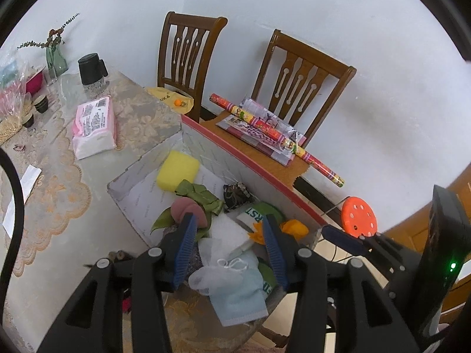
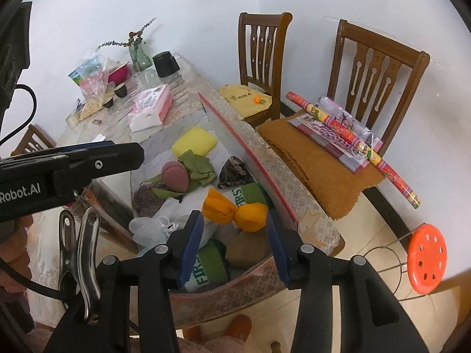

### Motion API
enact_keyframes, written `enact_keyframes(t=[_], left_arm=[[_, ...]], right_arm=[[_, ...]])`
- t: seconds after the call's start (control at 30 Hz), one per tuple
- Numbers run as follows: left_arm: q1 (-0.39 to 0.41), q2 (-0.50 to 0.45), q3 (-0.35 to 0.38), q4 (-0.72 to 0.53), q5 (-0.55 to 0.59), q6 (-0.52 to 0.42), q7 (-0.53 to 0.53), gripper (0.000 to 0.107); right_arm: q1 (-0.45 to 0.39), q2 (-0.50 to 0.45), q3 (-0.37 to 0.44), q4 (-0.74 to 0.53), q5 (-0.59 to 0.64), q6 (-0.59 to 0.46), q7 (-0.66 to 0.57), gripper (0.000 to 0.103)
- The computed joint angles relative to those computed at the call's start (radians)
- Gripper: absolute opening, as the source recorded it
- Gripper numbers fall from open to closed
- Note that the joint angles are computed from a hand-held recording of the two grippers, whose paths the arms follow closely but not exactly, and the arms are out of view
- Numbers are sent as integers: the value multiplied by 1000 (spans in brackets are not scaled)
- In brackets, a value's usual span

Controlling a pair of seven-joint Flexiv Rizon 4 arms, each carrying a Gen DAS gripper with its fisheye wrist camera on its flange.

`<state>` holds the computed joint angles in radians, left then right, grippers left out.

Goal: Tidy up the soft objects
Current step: 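Lower and release the pink sponge into the box while the right releases the orange bow, then withdraw both open tools from the box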

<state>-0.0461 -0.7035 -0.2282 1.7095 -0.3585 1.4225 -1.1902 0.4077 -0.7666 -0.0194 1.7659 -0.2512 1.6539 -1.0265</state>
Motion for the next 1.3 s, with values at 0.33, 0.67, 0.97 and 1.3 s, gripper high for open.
enact_keyframes(t=[0.33, 0.67, 0.97, 1.3], left_arm=[[101, 86, -93, 142, -19, 49, 100, 49], [189, 169, -141, 280, -65, 60, 212, 49], [235, 201, -149, 350, -118, 59, 274, 49], [208, 202, -96, 359, -126, 38, 305, 49]], right_arm=[[120, 60, -93, 85, 34, 6, 76, 45], [226, 112, -149, 146, 42, -19, 196, 45], [264, 137, -139, 165, 3, -58, 310, 45], [322, 147, -182, 189, -48, -60, 405, 45]])
